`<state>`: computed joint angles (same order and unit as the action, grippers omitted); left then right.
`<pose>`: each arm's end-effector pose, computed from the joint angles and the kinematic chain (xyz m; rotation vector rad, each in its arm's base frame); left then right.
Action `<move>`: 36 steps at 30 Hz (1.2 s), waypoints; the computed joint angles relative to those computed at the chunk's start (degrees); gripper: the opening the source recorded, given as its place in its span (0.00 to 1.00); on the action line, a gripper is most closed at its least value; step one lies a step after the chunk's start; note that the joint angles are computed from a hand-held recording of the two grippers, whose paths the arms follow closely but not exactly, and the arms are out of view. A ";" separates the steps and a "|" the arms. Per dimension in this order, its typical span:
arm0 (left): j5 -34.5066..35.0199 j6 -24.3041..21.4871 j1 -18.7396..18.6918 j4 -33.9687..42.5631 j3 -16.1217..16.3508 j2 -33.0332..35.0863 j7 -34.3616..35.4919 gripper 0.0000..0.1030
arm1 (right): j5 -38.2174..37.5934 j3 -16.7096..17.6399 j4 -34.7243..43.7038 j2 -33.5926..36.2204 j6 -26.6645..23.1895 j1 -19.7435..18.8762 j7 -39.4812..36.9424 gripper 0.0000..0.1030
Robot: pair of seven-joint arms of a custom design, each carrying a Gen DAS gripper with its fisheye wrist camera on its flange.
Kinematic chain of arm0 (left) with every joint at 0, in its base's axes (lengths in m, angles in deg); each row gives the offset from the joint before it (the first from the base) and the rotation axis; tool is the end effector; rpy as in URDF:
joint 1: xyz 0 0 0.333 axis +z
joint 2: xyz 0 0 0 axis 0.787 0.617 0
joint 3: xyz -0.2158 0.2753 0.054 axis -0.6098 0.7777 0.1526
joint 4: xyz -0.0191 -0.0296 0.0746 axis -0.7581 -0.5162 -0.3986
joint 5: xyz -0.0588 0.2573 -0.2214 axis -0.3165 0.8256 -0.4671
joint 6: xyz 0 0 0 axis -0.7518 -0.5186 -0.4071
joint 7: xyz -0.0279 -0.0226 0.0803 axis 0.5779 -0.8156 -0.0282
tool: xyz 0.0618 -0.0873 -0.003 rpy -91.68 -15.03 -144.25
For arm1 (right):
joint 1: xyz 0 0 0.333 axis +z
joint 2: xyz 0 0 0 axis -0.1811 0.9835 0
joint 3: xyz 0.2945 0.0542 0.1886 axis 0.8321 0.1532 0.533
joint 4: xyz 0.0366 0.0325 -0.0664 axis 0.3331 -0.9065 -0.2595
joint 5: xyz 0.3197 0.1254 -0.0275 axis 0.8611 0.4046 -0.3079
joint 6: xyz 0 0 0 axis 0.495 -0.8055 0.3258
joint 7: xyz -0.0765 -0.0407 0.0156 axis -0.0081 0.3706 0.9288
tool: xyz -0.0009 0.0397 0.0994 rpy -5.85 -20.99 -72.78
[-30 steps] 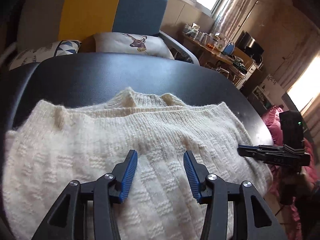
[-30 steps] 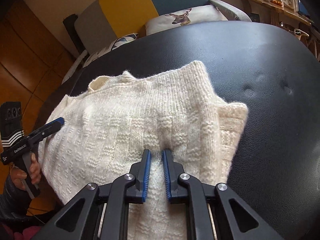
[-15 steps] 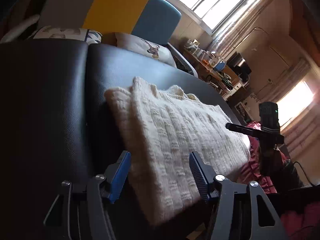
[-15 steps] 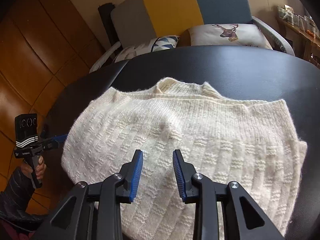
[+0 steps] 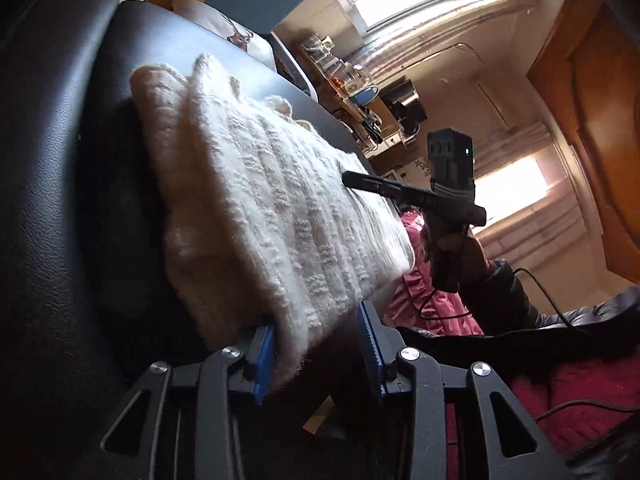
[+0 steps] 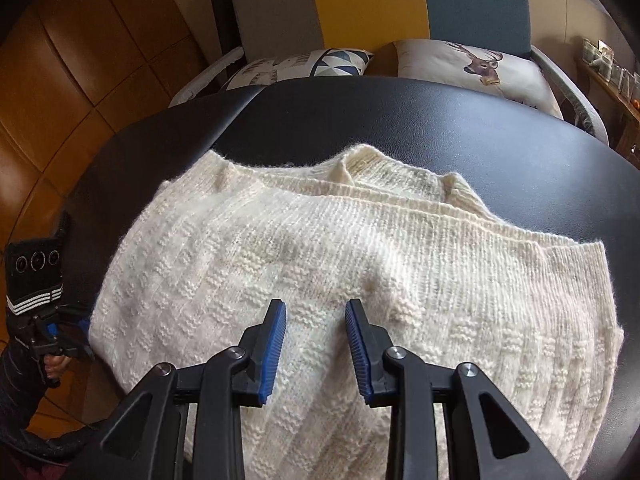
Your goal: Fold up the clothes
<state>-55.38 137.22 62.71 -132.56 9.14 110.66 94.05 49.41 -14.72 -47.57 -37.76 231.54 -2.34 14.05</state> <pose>0.6416 -0.0804 0.4138 1.0894 -2.0370 1.1179 0.6490 0.1184 0.4943 -1.8513 1.8377 -0.2463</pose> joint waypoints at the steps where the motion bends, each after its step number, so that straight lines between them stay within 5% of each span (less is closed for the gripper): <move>1: 0.56 0.92 -0.58 -0.43 0.14 -0.34 -0.33 0.06 | -3.17 -1.45 0.93 0.48 -0.79 1.26 1.51 0.30; 5: -4.30 1.59 1.36 -3.26 -0.10 -3.18 0.77 0.06 | -13.81 -5.02 4.16 2.48 -3.95 4.26 6.06 0.30; 7: -1.04 3.38 0.10 -6.51 1.45 -5.59 0.97 0.06 | -16.51 -5.49 4.53 3.34 -4.72 4.39 6.89 0.30; 15: -3.14 5.30 -0.17 -11.16 3.23 -8.36 -1.75 0.09 | -12.55 -3.34 -0.99 2.07 4.38 1.65 7.29 0.31; 17: -7.37 5.48 0.83 -10.10 3.28 -8.54 -2.20 0.18 | -11.10 -2.62 -2.78 1.61 7.34 0.88 6.90 0.32; 19: -12.04 8.21 1.27 -9.35 3.49 -8.58 -2.64 0.66 | -9.52 -1.89 -4.82 1.16 10.81 0.15 6.27 0.32; 20: -13.42 11.61 0.72 -9.22 3.67 -8.92 -2.62 0.73 | -8.73 -1.52 -5.71 1.00 12.44 -0.21 5.89 0.32; 24: -12.06 19.03 -1.74 -4.80 3.17 -6.75 -5.06 0.75 | -7.40 -0.80 -8.68 0.09 17.00 -0.59 4.61 0.33; 27: -4.33 20.91 -4.02 -0.55 2.75 -3.89 -10.41 0.82 | -5.20 0.89 -10.13 -0.66 18.45 -1.92 2.65 0.33; 30: 2.71 18.65 -4.71 2.36 1.73 -1.30 -15.80 0.82 | -1.34 3.79 -11.55 -1.10 20.48 -4.34 -1.13 0.33; 33: 4.70 22.23 -5.35 1.59 0.22 -1.57 -15.75 0.80 | 2.28 6.06 -12.60 -1.37 22.30 -6.03 -4.45 0.33; 35: 5.48 22.03 -5.25 1.87 -0.23 -0.87 -18.32 0.50 | 4.25 7.18 -12.98 -1.37 23.16 -6.85 -6.32 0.33; 36: 6.48 22.05 -5.65 1.76 -0.18 -0.49 -20.30 0.25 | 5.29 7.82 -13.07 -1.42 23.27 -7.36 -7.26 0.33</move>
